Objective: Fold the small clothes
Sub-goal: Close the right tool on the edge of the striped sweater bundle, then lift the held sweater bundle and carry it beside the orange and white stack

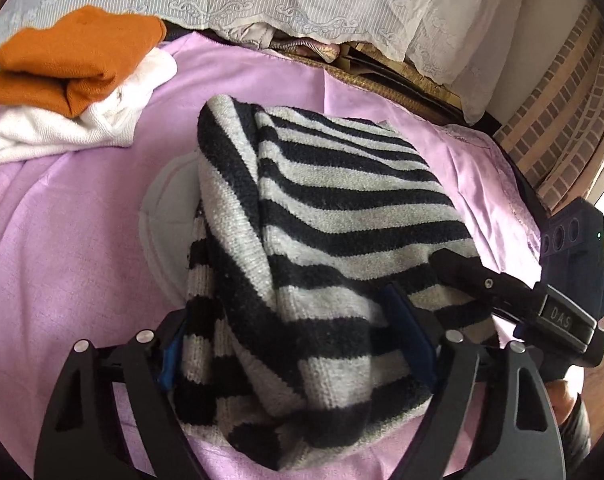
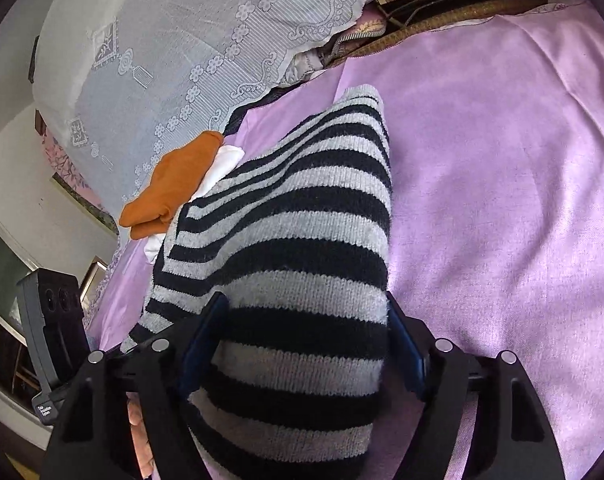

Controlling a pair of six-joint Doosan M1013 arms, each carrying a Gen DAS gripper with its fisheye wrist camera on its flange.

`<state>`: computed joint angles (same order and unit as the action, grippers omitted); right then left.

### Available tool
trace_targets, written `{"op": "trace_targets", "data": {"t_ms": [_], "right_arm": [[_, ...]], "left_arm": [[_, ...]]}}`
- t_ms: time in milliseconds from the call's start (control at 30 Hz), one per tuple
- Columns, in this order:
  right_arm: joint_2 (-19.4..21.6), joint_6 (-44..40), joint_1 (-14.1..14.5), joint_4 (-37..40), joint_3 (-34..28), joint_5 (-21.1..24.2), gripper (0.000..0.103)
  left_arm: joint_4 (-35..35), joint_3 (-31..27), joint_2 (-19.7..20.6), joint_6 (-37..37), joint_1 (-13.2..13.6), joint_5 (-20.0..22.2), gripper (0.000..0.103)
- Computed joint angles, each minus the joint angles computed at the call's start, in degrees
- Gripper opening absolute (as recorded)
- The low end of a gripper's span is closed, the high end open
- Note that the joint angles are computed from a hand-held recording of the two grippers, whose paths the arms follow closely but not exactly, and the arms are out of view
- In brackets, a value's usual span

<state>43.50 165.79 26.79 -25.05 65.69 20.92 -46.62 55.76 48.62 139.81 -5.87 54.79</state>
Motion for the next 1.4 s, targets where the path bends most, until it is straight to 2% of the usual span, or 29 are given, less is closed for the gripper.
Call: {"op": "trace_targets", "data": {"t_ms": [100, 167, 200, 233, 300, 400, 467, 567, 667, 700, 733, 800, 900, 967, 1067, 1167, 1233, 1367, 1400], "right_arm": [[-0.01, 2.40, 0.38, -3.35, -0.13, 1.09, 0.072], [0.25, 4.57, 1.17, -8.22, -1.07, 3.79, 0.068], [0.38, 5.16, 1.57, -10.37, -1.54, 5.16, 0.067], [0.48, 5.87, 1.93, -12.30, -1.91, 6.27, 0.065], [0.42, 7.76, 2.52, -16.23, -2.10, 7.49, 0.062], [0.54, 8.92, 3.39, -21.14, -2.81, 9.87, 0.060], [0.78, 7.15, 3.65, -21.22, -3.45, 11.32, 0.060], [0.49, 6.67, 2.95, -18.13, -2.64, 9.47, 0.060], [0.24, 5.98, 2.48, -15.76, -1.92, 7.72, 0.061], [0.24, 5.81, 2.39, -15.19, -1.88, 7.39, 0.061], [0.17, 5.91, 2.24, -14.62, -1.65, 6.81, 0.061], [-0.15, 6.04, 1.80, -12.82, -0.74, 4.86, 0.062], [-0.36, 5.83, 1.35, -10.55, 0.00, 2.87, 0.063], [-0.41, 5.84, 1.16, -9.58, 0.25, 2.18, 0.063], [-0.63, 5.79, 0.72, -7.49, 1.06, 0.32, 0.064], [-0.60, 6.01, 0.65, -7.19, 1.14, -0.01, 0.064], [-0.44, 7.22, 1.14, -10.11, 0.57, 1.65, 0.063], [0.42, 7.78, 3.06, -18.58, -2.35, 8.69, 0.058], [0.35, 8.53, 3.28, -20.43, -2.47, 9.40, 0.058]], "left_arm": [[-0.02, 0.69, -0.44, 0.50, -0.10, -1.37, 0.079], [-0.47, 1.70, -1.03, 1.71, -0.19, -2.96, 0.074], [-1.12, 3.12, -1.81, 3.49, -0.29, -5.02, 0.068], [-2.10, 4.92, -2.83, 6.35, -0.50, -7.77, 0.057], [-5.04, 8.49, -4.87, 13.33, -1.01, -13.28, 0.044], [-8.30, 11.05, -6.32, 19.94, -1.37, -16.31, 0.042], [-7.49, 10.61, -6.15, 19.25, -1.39, -15.75, 0.042], [-3.39, 6.40, -3.98, 10.46, -0.57, -9.86, 0.046], [-2.70, 2.61, -1.79, 5.21, 0.61, -2.97, 0.054], [-2.74, 1.90, -1.36, 3.97, 0.92, -1.56, 0.059], [-2.13, 1.25, -0.99, 2.30, 1.13, -0.54, 0.071], [-0.61, -0.32, 0.02, -2.06, 1.57, 1.69, 0.086], [-2.30, -4.99, 3.07, -6.80, 2.63, 10.20, 0.086], [-3.52, -6.47, 4.05, -7.36, 2.83, 12.85, 0.086], [-4.73, -8.71, 5.43, -7.47, 2.66, 16.74, 0.077], [-5.03, -8.06, 5.11, -5.58, 2.22, 15.13, 0.064], [-5.75, -6.55, 4.17, -3.99, 2.23, 13.19, 0.051], [-4.22, 1.61, -1.26, 5.70, 0.77, 0.48, 0.043], [-4.40, 2.70, -2.03, 7.61, 0.51, -1.36, 0.043]]}}
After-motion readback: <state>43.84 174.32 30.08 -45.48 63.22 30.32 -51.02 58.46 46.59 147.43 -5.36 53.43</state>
